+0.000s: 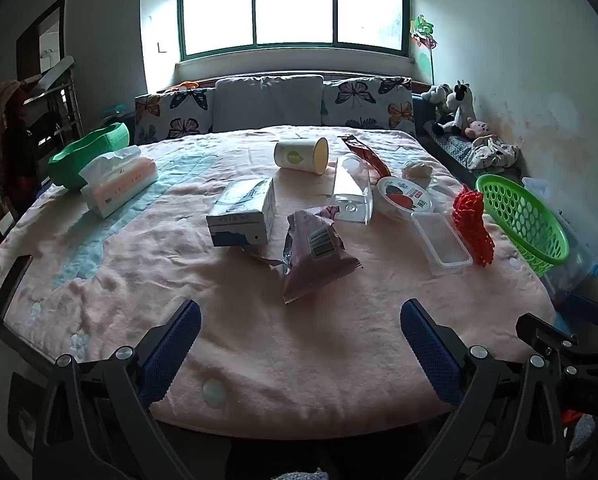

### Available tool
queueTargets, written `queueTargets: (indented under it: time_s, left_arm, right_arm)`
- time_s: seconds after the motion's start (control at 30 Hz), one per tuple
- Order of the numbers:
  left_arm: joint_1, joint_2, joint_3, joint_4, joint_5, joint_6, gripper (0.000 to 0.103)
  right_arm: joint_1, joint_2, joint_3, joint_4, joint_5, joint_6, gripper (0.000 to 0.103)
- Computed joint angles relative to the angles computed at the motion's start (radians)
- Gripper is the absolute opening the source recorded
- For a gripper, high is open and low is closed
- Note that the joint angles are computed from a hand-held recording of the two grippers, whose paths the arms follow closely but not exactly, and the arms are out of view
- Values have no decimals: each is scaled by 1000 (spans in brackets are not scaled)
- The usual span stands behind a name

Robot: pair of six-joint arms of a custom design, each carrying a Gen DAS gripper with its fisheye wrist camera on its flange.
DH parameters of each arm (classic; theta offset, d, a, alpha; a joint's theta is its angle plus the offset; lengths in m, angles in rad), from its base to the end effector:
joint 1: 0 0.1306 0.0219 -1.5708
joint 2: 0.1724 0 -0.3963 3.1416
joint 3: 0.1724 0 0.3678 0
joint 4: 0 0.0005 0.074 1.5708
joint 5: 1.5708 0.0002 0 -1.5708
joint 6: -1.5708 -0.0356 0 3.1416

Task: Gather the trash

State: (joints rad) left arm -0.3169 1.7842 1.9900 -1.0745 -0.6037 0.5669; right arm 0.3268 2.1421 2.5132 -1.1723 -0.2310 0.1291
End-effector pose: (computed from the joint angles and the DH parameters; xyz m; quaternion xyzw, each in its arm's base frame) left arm 0.5740 -0.1675 0.4939 -0.2132 0.8768 0.1119 0.4162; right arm 0.6685 0.2347 0.4775 -0.2502 0.8871 0.1431 0.3605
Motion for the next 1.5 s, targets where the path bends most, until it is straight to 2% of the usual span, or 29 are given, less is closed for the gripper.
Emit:
queueTargets:
  time_s: [1.5]
  left_arm:
    - [-2,10,4,-4,8,8,97]
  right_arm:
    - [4,-3,-16,9,13,8,99]
